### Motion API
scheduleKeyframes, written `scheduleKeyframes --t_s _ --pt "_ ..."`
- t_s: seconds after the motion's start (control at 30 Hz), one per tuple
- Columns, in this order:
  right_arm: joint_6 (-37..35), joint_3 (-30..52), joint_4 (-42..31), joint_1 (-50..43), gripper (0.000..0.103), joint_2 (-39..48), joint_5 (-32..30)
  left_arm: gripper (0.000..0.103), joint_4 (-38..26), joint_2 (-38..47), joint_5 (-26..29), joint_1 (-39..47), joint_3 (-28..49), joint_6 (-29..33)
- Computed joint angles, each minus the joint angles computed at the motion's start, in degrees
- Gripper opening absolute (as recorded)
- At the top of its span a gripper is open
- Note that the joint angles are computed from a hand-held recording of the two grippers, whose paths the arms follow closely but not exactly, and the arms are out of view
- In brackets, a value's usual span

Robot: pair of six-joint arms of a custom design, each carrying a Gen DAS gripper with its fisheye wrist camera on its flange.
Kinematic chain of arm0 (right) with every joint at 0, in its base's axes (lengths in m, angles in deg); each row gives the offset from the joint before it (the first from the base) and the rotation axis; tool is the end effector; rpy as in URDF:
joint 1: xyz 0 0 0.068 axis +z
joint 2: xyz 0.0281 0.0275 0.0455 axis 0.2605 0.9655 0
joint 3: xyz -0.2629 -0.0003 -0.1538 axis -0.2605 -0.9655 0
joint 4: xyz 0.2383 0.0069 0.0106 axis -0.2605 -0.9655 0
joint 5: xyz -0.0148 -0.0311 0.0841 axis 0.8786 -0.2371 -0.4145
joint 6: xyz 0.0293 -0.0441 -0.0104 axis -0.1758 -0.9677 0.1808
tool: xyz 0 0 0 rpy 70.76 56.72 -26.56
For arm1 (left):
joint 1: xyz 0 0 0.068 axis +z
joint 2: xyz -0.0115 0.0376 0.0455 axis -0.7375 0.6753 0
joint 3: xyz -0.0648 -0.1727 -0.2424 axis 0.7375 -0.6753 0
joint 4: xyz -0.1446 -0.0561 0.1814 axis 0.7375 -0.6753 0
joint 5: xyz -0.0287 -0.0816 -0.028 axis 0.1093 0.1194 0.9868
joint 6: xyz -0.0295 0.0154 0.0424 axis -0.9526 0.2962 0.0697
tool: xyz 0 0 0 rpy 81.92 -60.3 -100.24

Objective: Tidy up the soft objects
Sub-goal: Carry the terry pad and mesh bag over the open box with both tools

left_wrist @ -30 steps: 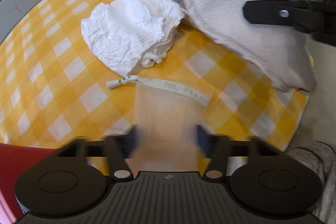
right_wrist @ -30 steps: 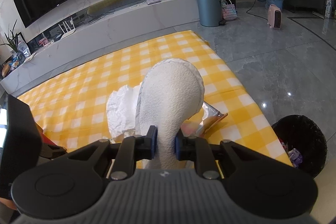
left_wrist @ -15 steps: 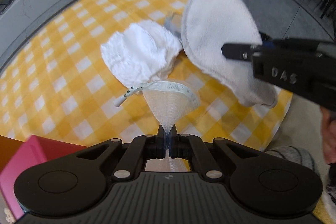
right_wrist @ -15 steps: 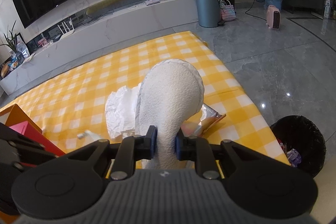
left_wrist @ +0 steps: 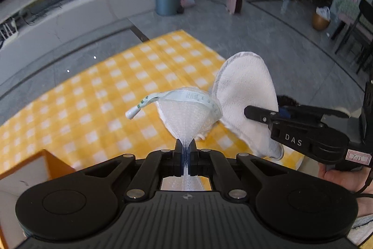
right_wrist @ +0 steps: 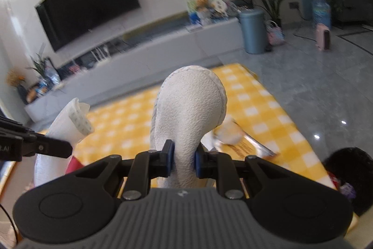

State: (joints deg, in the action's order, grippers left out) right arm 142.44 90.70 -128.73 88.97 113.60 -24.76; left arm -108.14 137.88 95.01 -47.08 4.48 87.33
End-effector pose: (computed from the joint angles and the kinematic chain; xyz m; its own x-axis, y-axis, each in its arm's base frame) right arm 0.0837 0.1855 0.2338 -0.4309 0.5191 -0.7381 0.4430 0.8343 0.3281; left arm 0.2462 -0.0163 0.2856 -0.4926 0.6509 -0.5777 0.8218 0.5663 -0.0627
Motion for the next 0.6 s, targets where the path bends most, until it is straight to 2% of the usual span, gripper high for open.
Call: scheduleKeyframes --t_s 0.13,0.23,0.43,0.6 --pt "-2.3 3.7 0.7 1.0 0.017 0.1 5.2 0.003 -3.5 -0.2 3.9 7.5 3.5 4.0" --pt "-7.9 5.4 5.8 1.6 0.017 0.0 8.0 0.003 -5.5 0.7 6.8 14.9 5.7 8.5" --pt "-26.6 11.9 18.8 1.0 0.017 3.2 8.4 0.003 -10.4 7.6 11.5 28.5 12.5 14.1" --pt "-45.0 19.9 32.6 -2.0 0.018 10.1 2.2 0.003 -13.0 16.2 13.8 35.4 20.1 14.0"
